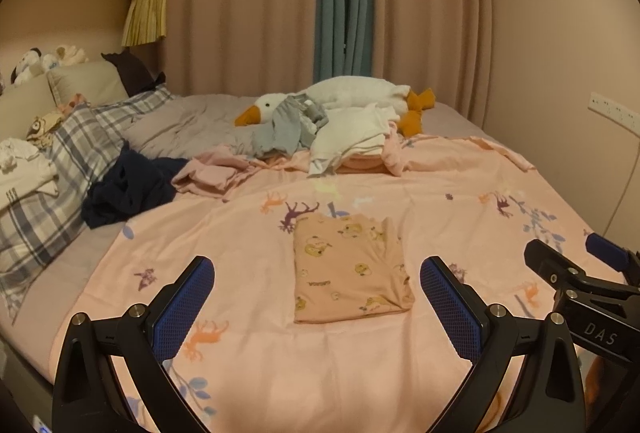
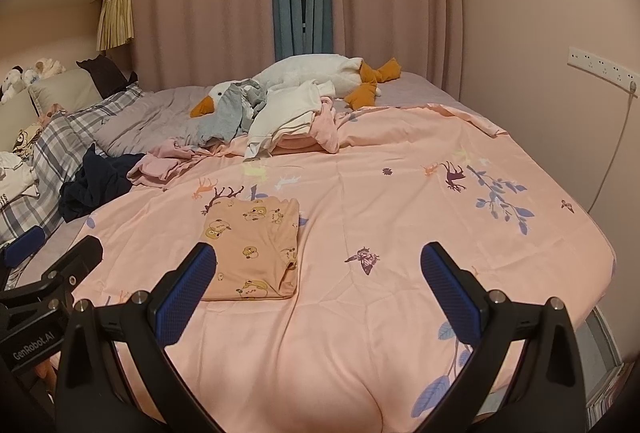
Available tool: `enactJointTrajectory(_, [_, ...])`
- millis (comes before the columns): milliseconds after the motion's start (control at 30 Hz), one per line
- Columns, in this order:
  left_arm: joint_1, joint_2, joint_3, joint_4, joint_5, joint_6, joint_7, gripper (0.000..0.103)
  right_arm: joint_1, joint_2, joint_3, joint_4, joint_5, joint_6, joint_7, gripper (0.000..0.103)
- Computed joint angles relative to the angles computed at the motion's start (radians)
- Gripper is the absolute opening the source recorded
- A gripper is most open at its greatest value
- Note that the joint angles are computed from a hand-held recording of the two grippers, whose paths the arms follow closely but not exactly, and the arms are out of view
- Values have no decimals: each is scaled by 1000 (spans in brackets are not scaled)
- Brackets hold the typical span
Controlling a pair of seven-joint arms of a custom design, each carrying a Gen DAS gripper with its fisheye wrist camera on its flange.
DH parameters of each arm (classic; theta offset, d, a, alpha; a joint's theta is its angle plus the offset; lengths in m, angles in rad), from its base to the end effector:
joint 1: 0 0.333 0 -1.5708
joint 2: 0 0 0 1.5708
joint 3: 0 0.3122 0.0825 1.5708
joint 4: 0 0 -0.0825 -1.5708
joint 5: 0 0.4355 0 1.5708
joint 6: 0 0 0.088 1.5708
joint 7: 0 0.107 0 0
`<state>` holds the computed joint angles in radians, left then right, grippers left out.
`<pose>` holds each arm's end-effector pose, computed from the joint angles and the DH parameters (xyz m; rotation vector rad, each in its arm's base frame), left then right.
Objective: Fold small clothes
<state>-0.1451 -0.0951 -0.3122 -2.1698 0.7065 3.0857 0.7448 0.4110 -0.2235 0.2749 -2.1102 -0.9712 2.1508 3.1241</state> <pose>0.5152 -0.3177 0.5098 -1.3735 1.9258 -1.1262 0.4580 0.3415 0.5327 -1.3363 2.0231 -1.0565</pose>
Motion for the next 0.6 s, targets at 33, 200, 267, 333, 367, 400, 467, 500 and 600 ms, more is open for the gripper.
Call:
enactJointTrajectory(33, [1,-1,-1,0,4,-2,-4,102,0,1,0,0,2,-1,-2,103])
enactJointTrajectory(200, [0,-2,1,-1,5,1,-8,102,2,3,0,3,4,-4,-4,103])
enactJointTrajectory(267, [-8,0,7,-3,-20,4,19,102,3,5,1,5,3,-10,-5,103])
enactJointTrajectory(333, [-11,-3,8,-7,-38,7,30,102,5,6,2,6,3,-12,-7,103])
enactJointTrajectory(367, [-11,-4,8,-10,-45,9,36,102,6,5,1,5,2,-10,-7,103])
enactJointTrajectory(400, [-10,-6,6,-11,-50,8,41,102,6,4,1,5,2,-9,-7,103])
enactJointTrajectory(467, [-3,-6,0,-9,-45,3,35,102,8,5,2,5,1,-10,-6,103])
enactJointTrajectory(500, [-2,-8,-1,-10,-44,2,35,102,8,5,2,5,1,-12,-5,103])
enactJointTrajectory(600, [-4,-10,-2,-13,-53,1,42,102,10,5,2,7,5,-15,-7,103])
